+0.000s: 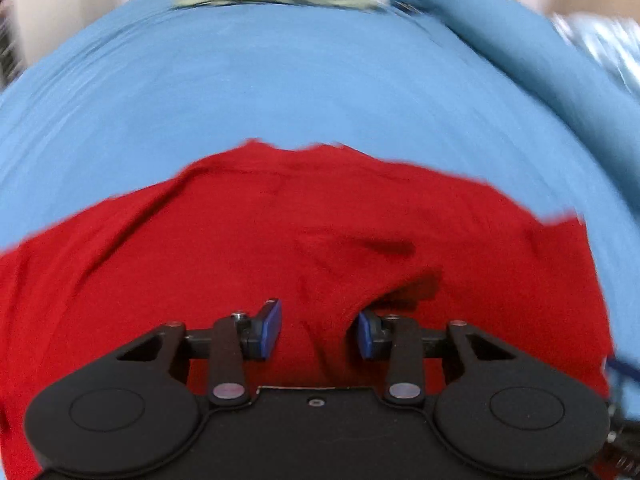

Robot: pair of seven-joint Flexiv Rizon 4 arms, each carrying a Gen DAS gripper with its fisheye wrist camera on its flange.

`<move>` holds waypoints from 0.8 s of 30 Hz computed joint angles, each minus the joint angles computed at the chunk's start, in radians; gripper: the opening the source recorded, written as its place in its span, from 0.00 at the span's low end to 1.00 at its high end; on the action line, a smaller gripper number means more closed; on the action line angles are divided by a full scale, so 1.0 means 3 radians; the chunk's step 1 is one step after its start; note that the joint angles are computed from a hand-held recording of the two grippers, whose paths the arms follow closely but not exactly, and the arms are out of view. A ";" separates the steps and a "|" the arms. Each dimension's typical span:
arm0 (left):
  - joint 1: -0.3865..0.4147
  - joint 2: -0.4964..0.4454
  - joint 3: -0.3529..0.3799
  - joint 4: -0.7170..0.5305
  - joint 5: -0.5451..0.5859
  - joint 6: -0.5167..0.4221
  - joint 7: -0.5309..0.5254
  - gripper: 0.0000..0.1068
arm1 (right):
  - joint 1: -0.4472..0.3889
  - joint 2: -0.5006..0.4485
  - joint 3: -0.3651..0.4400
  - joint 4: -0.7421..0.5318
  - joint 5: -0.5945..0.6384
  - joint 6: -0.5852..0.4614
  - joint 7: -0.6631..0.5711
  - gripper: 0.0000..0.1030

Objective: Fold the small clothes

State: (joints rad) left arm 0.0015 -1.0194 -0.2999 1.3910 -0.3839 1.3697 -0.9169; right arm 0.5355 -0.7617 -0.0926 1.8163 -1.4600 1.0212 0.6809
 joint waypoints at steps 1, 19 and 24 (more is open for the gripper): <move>0.0041 0.0003 -0.0024 0.0030 -0.0073 0.0041 -0.0083 0.40 | 0.0000 -0.0001 0.0002 0.0004 0.0021 -0.0014 0.0035 0.84; 0.0732 -0.0150 -0.1063 0.0243 -0.0268 0.0623 0.0076 0.03 | 0.0005 -0.0068 -0.0016 -0.0032 0.0316 -0.0122 -0.0036 0.92; 0.0934 -0.0040 -0.1103 0.0463 -0.0038 0.1191 -0.0132 0.03 | 0.0043 -0.0143 -0.0033 -0.0169 0.0558 -0.0168 -0.0498 0.92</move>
State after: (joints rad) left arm 0.2818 -1.0315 -0.6309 1.5300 -0.3955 1.7271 -0.9566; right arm 0.5485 -0.8047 -0.1024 1.7657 -1.2927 0.9708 0.5314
